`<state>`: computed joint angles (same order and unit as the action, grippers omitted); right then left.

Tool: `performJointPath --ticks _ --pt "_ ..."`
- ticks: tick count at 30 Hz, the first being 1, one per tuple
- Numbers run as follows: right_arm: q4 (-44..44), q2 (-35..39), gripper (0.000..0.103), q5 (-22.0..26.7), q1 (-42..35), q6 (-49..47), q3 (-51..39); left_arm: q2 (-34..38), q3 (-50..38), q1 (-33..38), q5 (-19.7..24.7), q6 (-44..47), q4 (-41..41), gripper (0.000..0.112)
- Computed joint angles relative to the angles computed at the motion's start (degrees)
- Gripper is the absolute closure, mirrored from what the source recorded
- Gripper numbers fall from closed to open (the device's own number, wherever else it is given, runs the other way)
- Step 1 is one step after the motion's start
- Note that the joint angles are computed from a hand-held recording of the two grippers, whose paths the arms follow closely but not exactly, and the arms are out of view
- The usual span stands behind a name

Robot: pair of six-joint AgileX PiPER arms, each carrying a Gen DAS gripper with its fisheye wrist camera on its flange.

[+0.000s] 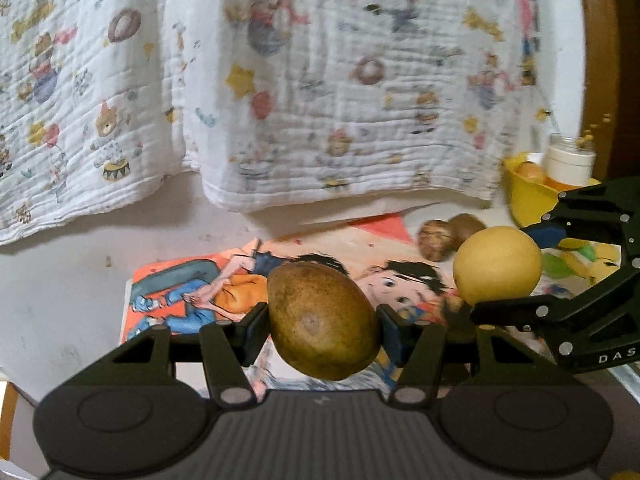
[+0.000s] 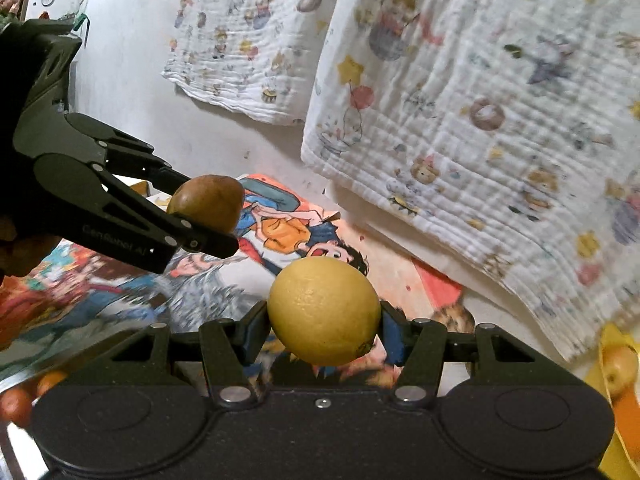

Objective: Organize fruits
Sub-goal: 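Carry both held fruits toward the metal tray, then lower both fruits onto the metal tray and open both tools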

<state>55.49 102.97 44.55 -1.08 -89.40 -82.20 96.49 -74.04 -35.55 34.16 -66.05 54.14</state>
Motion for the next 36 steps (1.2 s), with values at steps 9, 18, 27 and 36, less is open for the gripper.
performJointPath --ticks 9,18,27,36 --pt "3.8 -10.5 0.044 5.3 -8.7 -9.4 13.2 -5.6 7.7 -12.7 3.9 -12.4 6.4 0.050" --pt "6.5 -16.2 0.044 8.0 -15.4 -19.2 25.4 -6.8 14.2 -24.4 9.3 -24.6 13.0 0.050" --pt "6.3 -16.9 0.044 7.4 -17.7 -21.6 28.9 -6.0 14.4 -29.3 14.2 -26.7 10.4 0.050" --pt "5.7 -17.2 0.044 6.1 -18.7 -22.9 30.6 -5.6 13.9 -29.5 14.3 -22.4 6.8 0.050"
